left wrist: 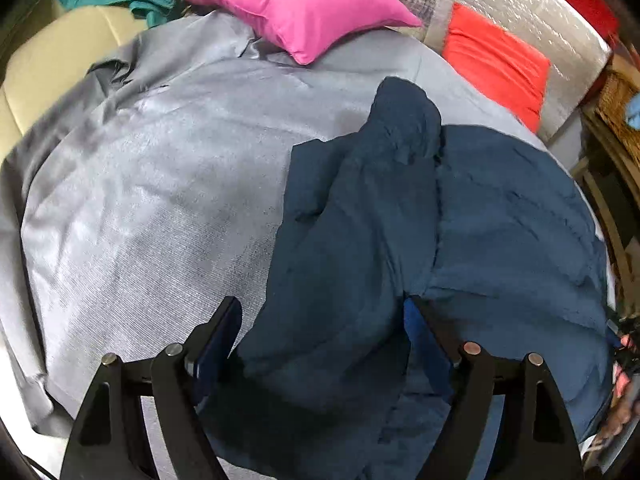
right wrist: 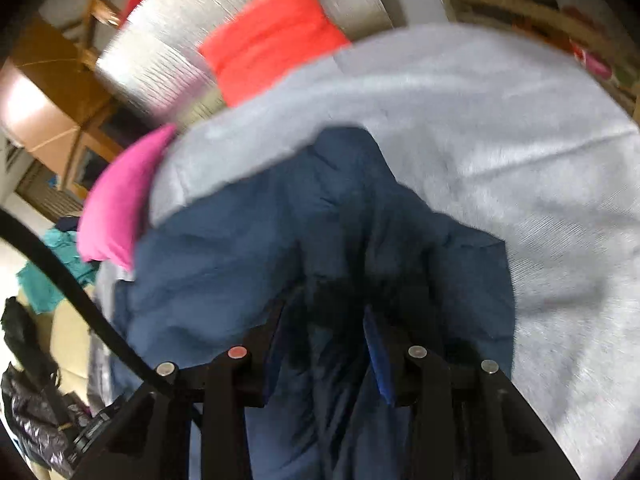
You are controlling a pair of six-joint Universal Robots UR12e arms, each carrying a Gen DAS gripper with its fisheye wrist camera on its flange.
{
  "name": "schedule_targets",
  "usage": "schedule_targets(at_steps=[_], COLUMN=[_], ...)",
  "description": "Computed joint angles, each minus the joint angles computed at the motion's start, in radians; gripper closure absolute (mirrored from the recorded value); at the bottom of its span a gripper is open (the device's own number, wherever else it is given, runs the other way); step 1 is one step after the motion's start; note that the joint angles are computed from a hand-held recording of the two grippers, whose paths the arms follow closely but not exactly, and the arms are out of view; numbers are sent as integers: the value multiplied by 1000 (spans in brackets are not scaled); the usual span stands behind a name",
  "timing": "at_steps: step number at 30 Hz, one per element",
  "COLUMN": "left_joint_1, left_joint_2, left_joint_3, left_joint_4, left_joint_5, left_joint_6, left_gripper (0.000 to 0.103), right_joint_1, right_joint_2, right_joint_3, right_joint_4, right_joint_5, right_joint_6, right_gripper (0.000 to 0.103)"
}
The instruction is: Fold large clothes
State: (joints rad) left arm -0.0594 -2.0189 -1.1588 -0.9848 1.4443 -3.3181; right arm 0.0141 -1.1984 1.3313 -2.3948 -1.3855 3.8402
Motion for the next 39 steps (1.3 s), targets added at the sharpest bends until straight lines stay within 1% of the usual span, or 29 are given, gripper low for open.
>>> schedule_targets(at_steps=[2,4,7,9,11,13,16,17,22,23,25,27,29,33,35,39], left_joint_1=[-1,0,-6,-15,-19,-24,-30,-30,-43,-45,-49,-54,-59,-64,-65,-69], left_joint_2=[2,5,27,46,66,84,99,95,106,109,109,109,107,102,99,96], left_joint_3=[-3,-9,-42,-74,-103,-135,-164,-163,-183,-188,-189,-191,-190,-187,-184,-182], left_joint_4=[5,19,71,131,185,248,317,330,392,398,407,412,415,420,416,417], left_joint_5=[8,13,44,86,102,122,146,150,182,184,186,196,206,217,221,230], left_joint_6=[20,32,56,83,105,131,156,161,187,191,203,215,227,245,248,258], left_gripper=[20,20,20,20,20,20,20,20,20,20,20,20,20,20,20,20], right_joint_1=[3,6,12,19,32,43,63,72,108,113,124,128,131,130,130,126], right_joint_2=[3,-4,-39,-62,-88,-110,-134,-137,-140,-135,-120,-101,-93,-86,-81,-84], right_joint_3=[-10,-2,46,77,108,133,167,172,184,178,158,135,125,122,116,118], right_joint_4=[10,-8,-82,-118,-153,-179,-217,-219,-194,-176,-122,-68,-44,-39,-37,-52], right_joint_5=[-8,-15,-31,-49,-65,-60,-37,-39,-28,-29,-42,-53,-58,-38,-34,-25], right_joint_6=[11,17,32,12,-22,-66,-112,-122,-170,-179,-192,-208,-209,-200,-208,-209], right_gripper=[60,59,58,56,56,54,54,54,53,50,47,47,46,41,37,37])
